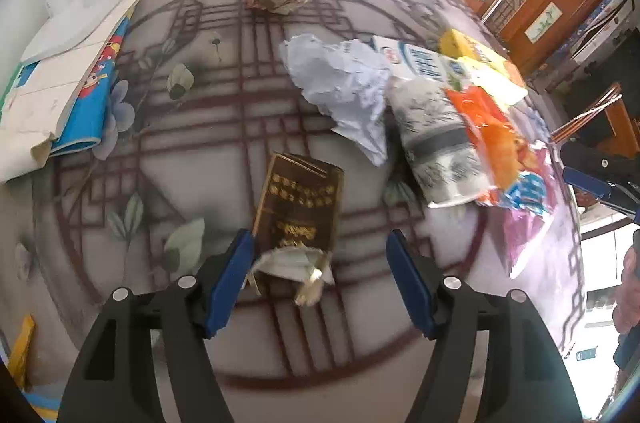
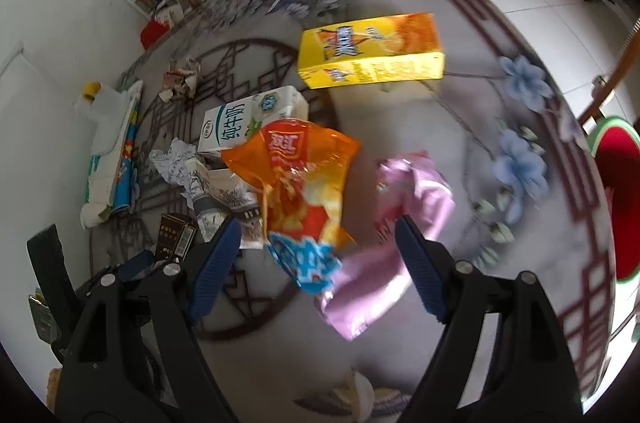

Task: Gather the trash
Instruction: 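Lower the left tool and grasp the brown Baisha cigarette pack, then grasp the orange Shuanghui snack bag with the right tool while the left holds the pack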

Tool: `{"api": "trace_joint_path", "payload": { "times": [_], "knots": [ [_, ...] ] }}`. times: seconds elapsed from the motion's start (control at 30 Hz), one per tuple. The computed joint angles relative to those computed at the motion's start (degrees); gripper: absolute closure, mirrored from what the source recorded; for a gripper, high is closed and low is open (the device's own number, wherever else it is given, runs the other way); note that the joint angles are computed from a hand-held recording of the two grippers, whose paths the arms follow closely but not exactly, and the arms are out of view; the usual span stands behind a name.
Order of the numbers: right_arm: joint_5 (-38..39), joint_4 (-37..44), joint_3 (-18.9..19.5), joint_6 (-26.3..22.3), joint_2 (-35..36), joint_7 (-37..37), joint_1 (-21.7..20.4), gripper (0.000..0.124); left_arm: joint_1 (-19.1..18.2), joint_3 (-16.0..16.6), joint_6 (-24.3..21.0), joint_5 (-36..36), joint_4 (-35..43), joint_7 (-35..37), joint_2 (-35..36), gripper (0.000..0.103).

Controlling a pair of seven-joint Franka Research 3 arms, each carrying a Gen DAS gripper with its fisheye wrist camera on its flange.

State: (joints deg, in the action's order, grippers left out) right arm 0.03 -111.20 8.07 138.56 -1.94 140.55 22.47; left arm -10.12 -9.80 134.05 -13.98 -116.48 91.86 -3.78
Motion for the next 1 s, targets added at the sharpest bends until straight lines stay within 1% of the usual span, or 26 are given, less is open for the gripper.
{"api": "trace_joint_path", "payload": {
  "times": [0.17, 0.27, 0.3, 0.33, 0.37, 0.47, 0.53, 0.57, 0.63, 0.7, 0.83, 1.0],
  "knots": [
    [2.3, 3.2, -0.5, -1.0, 3.4, -3.4, 0.3, 0.046, 0.5, -0.4, -0.6, 2.1, 3.0, -1.8, 3.9, 0.037],
    [3.9, 4.5, -0.9, -1.9, 5.1, -4.9, 0.4, 0.046, 0.7, -0.9, -0.7, 2.4, 4.0, -2.6, 5.6, 0.039],
    [4.5, 4.7, -1.0, -1.9, 5.6, -5.3, 0.4, 0.046, 0.7, -1.1, 0.3, 2.9, 3.6, -2.8, 5.4, 0.045],
    [4.9, 4.9, -1.1, -2.0, 6.0, -5.5, 0.4, 0.046, 0.6, -1.3, 0.5, 3.6, 3.7, -3.2, 5.6, 0.047],
    [5.4, 5.2, -1.3, -2.0, 6.4, -5.8, 0.4, 0.046, 0.6, -1.4, 0.9, 4.2, 3.6, -3.9, 5.5, 0.053],
    [7.3, 5.6, -1.4, -1.9, 7.6, -7.2, 0.4, 0.047, 0.9, -1.3, 2.2, 2.5, 2.9, -6.4, 5.2, 0.055],
    [7.7, 5.6, -1.5, -2.0, 7.9, -7.6, 0.6, 0.061, 1.1, -1.1, 2.8, 1.9, 2.1, -7.5, 4.6, 0.055],
    [8.4, 5.4, -1.5, -1.6, 7.9, -8.4, 0.6, 0.074, 1.1, -1.1, 3.1, 2.0, 1.6, -8.1, 4.1, 0.055],
    [7.8, 4.3, -1.6, -0.4, 6.8, -8.1, 0.9, 0.076, 1.0, -1.1, 3.7, 1.9, 0.3, -8.0, 2.6, 0.055],
    [6.2, 2.3, -1.5, 1.8, 4.7, -7.8, 1.1, 0.077, 0.6, -1.0, 4.0, 1.6, -0.3, -7.8, 1.6, 0.055],
    [4.7, -1.7, -1.0, 4.6, 0.0, -6.5, 0.8, 0.077, -0.4, -1.1, 4.5, 0.6, -0.3, -7.8, 0.6, 0.055],
    [3.0, -7.8, 0.5, 7.6, -6.6, -1.8, -0.8, 0.077, -1.9, -1.3, 4.8, -2.2, -0.2, -5.5, -0.6, 0.055]
  ]
}}
